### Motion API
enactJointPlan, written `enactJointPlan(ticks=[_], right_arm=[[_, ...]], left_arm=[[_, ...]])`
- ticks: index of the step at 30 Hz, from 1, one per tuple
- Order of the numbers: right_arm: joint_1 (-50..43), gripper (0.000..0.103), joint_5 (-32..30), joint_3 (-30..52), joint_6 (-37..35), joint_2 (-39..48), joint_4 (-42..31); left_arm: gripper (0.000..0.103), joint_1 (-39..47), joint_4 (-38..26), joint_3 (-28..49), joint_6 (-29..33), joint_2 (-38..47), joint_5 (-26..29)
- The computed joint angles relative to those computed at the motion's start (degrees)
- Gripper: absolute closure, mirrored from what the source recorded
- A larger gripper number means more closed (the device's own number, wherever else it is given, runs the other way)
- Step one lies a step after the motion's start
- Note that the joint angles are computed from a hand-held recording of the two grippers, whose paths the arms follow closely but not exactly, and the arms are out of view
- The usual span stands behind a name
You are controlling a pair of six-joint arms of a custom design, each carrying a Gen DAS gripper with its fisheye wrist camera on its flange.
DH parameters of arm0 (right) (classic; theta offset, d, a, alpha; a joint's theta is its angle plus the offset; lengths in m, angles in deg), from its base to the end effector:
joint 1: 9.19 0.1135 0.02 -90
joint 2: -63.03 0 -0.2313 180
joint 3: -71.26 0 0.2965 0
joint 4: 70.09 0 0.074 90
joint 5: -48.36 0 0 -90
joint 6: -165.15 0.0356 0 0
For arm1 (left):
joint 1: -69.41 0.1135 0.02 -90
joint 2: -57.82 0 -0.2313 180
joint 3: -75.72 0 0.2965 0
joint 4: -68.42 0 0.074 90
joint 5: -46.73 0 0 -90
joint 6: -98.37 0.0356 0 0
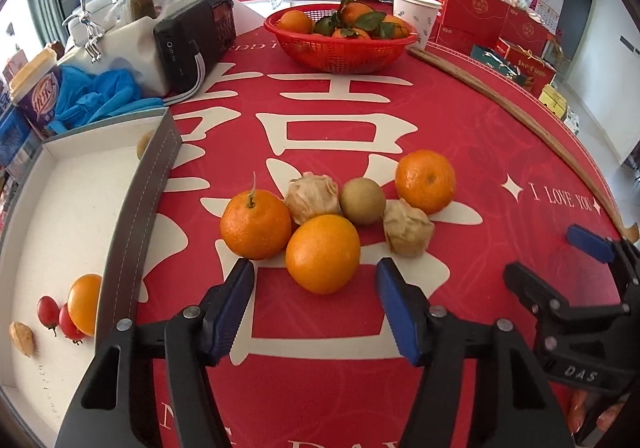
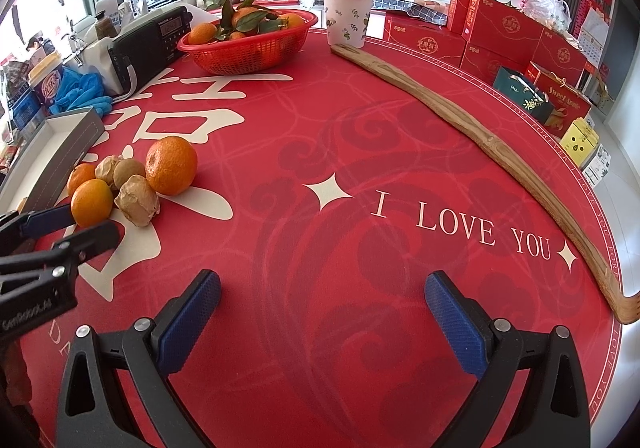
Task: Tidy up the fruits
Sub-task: 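Lower the left tool onto an orange and close it around it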
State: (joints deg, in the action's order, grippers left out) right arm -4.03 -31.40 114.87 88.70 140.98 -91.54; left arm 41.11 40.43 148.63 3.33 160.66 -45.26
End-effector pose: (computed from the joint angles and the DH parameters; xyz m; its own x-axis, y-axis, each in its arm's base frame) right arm 0.2773 0.0187 0.0823 -0.7981 0.1594 -0.5810 0.2037 0.9790 -0.0112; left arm 0.3409 -0.1822 0.0982 -0.7833 0.3221 -0.5316 0.3903 0.9205 -0.0173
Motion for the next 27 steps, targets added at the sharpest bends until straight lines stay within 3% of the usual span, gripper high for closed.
enactJointPlan(ticks=[8, 10, 11, 12, 27], right_arm=[[-0.1, 0.001, 0.0, -0.1, 0.0, -0.1, 0.0], [0.0, 0.001, 0.1, -0.1, 0.1, -0.1, 0.0], [0.0, 0.001, 0.1, -0.1, 0.2, -0.1, 0.0], [0.0, 0.001, 0.2, -0.2, 0.2, -0.2, 0.0], [0.6, 0.001, -0.5, -0.2, -0.7, -0.3, 0.0]], left_arm=[[0.039, 0.1, 0.2, 0.7, -1.5, 0.1, -2.4], [0.045, -0.7, 0.0, 1.0, -1.3, 0.4, -2.9], [0.061, -0.8, -0.3, 1.5, -1.4, 0.9, -2.8], [0.064, -0.7, -0.4, 1.8, -1.7, 1.3, -2.0], [0.062, -0.2, 5.4, -6.9, -1.4, -4.7, -3.5]])
